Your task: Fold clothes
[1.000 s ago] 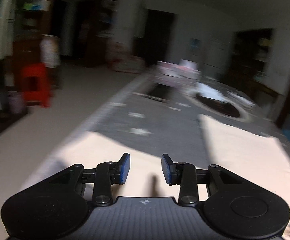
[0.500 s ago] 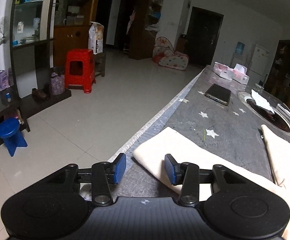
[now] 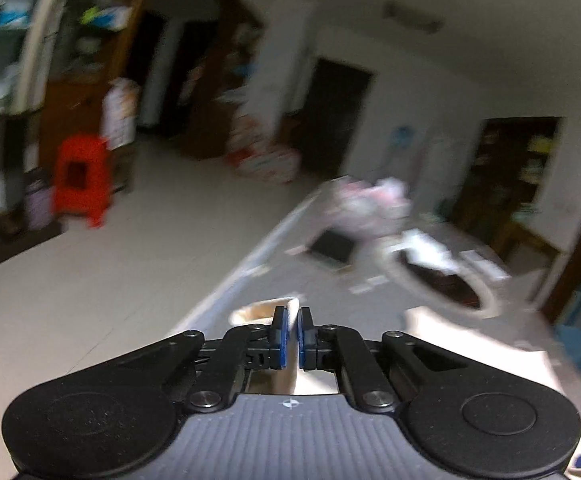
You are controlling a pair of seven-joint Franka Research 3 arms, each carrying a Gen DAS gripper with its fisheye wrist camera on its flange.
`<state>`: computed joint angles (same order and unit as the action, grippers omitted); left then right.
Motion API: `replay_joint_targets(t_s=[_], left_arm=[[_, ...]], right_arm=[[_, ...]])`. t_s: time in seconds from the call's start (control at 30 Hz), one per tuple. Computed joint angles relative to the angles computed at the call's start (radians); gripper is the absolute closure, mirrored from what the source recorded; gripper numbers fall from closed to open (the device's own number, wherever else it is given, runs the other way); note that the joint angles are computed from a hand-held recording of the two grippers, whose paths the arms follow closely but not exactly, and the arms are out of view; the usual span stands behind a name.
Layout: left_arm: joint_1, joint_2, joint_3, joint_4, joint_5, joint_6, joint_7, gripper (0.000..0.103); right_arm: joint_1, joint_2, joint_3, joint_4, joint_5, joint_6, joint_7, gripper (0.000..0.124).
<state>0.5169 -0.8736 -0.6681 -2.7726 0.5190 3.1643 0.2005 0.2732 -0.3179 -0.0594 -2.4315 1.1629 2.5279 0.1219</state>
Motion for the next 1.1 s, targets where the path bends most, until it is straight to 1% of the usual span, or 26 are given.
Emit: replay_joint_targets(t_s=[0.1,0.23,0.37,0.47,0.53,0.6,0.67,0.7,0.73,0.77,0.8,0.83,0.87,0.9,0.97,1.0,1.03,1.1], left_arm=[[0.01,0.042,-0.02,0.057,0.008,0.112,0.04,0.098],[0.028,0.128,-0.075,0.137,-0.017,0.23,0.11,0.098],[0.045,0.245,-0.139,0.227,-0.038,0.332,0.193,0.098],[0.045,0.356,-0.19,0.284,-0.04,0.38,0.262,0.098],[0.026,0.449,-0.211,0.321,-0.019,0.388,0.313,0.097],[0.001,0.524,-0.225,0.344,-0.006,0.377,0.354,0.097],[-0.058,0.614,-0.2,0.37,0.029,0.356,0.38,0.096],[-0.095,0.659,-0.178,0.385,0.054,0.344,0.385,0.094],[-0.142,0.697,-0.14,0.399,0.094,0.333,0.38,0.089],[-0.177,0.72,-0.111,0.408,0.121,0.317,0.376,0.087],[-0.197,0.73,-0.097,0.41,0.125,0.3,0.382,0.082],[-0.227,0.734,-0.061,0.41,0.145,0.289,0.37,0.078],[-0.268,0.739,-0.012,0.41,0.178,0.281,0.345,0.076],[-0.289,0.722,0.017,0.393,0.182,0.279,0.337,0.076],[-0.309,0.67,0.047,0.342,0.152,0.277,0.344,0.076],[-0.302,0.642,0.044,0.315,0.123,0.271,0.356,0.076],[-0.282,0.613,0.028,0.288,0.088,0.263,0.371,0.078],[-0.233,0.559,-0.009,0.247,0.025,0.226,0.393,0.078]], right_arm=[[0.0,-0.012,-0.009,-0.002,0.038,0.011,-0.021,0.021],[-0.007,-0.018,-0.017,-0.002,0.07,0.02,-0.032,0.021],[-0.016,-0.024,-0.024,-0.005,0.098,0.032,-0.041,0.021],[-0.025,-0.031,-0.027,-0.011,0.121,0.053,-0.038,0.021],[-0.031,-0.036,-0.03,-0.015,0.136,0.069,-0.037,0.021],[-0.038,-0.038,-0.032,-0.019,0.148,0.089,-0.028,0.021],[-0.045,-0.039,-0.035,-0.022,0.158,0.109,-0.018,0.021],[-0.048,-0.039,-0.035,-0.024,0.163,0.12,-0.013,0.021],[-0.051,-0.038,-0.036,-0.026,0.167,0.131,-0.008,0.021],[-0.053,-0.038,-0.037,-0.027,0.171,0.141,-0.004,0.021],[-0.055,-0.038,-0.038,-0.028,0.173,0.147,0.002,0.021],[-0.057,-0.038,-0.039,-0.029,0.175,0.153,0.008,0.021],[-0.058,-0.038,-0.039,-0.029,0.177,0.158,0.013,0.021],[-0.058,-0.037,-0.039,-0.028,0.18,0.162,0.017,0.021],[-0.057,-0.035,-0.04,-0.025,0.184,0.165,0.021,0.021],[-0.056,-0.034,-0.039,-0.022,0.187,0.165,0.021,0.021],[-0.053,-0.031,-0.038,-0.019,0.19,0.166,0.019,0.021],[-0.048,-0.024,-0.034,-0.012,0.194,0.165,0.01,0.023]])
